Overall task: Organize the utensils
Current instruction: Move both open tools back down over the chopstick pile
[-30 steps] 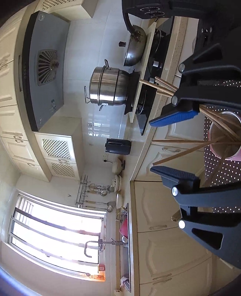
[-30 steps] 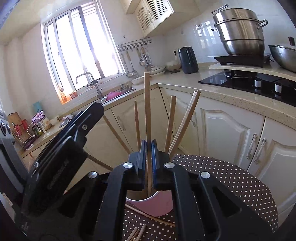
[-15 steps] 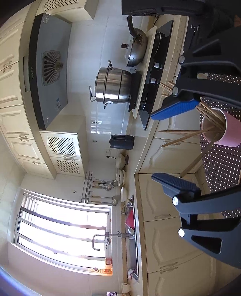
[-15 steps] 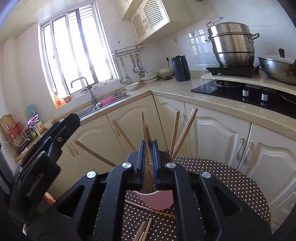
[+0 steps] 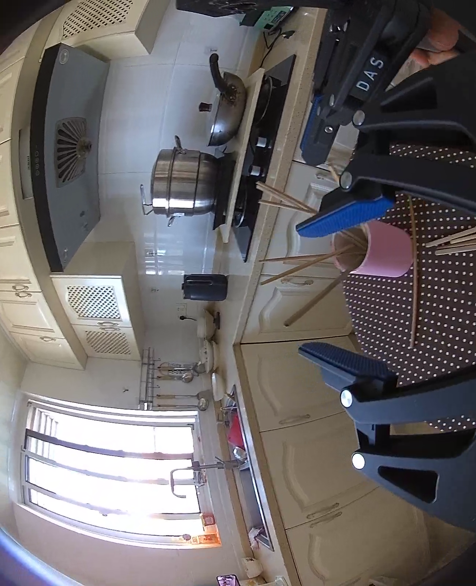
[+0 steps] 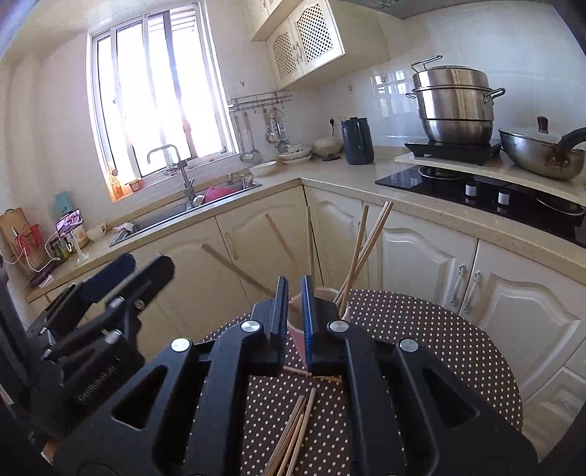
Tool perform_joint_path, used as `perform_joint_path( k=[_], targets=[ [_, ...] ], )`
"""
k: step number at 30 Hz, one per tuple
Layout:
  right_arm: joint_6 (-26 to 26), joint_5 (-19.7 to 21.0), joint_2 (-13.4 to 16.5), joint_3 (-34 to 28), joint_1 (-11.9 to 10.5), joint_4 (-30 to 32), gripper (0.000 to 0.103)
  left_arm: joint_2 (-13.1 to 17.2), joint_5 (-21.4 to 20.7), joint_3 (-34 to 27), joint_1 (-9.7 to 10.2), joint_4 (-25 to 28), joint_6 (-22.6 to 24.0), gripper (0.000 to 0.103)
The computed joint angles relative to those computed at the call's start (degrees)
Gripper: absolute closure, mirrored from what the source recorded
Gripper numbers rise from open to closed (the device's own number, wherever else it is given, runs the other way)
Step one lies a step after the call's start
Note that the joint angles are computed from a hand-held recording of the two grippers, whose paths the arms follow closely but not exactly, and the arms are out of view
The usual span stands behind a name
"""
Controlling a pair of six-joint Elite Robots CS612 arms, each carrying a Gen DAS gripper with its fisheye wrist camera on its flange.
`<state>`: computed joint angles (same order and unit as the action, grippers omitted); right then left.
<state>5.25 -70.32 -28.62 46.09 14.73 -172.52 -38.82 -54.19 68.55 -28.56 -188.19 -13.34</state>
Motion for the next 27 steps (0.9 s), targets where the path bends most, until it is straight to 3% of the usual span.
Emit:
perform_joint_path(
  k=[6, 10, 20, 27],
  targets=[
    [-2.4, -0.44, -2.73, 5.95, 0.45, -0.58, 0.094, -1.32, -5.08, 3.41, 0.35, 3.88, -4.16, 0.044],
    [-4.33, -0.7, -3.32, 7.75, 0.62, 2.0, 0.094, -1.65, -12.06, 4.13, 1.35, 11.38, -6.99, 0.044],
    [-8.03, -0.71, -1.05, 5.34, 0.76, 19.41, 0.094, 1.28, -28.95, -0.06, 4.35, 32.04, -13.8, 0.044],
    [-7.66, 0.99, 1.9, 0.78, 0.36, 30.23, 0.094, 3.28, -30.27, -3.38, 4.62, 40.0, -15.11, 0.044]
  ],
)
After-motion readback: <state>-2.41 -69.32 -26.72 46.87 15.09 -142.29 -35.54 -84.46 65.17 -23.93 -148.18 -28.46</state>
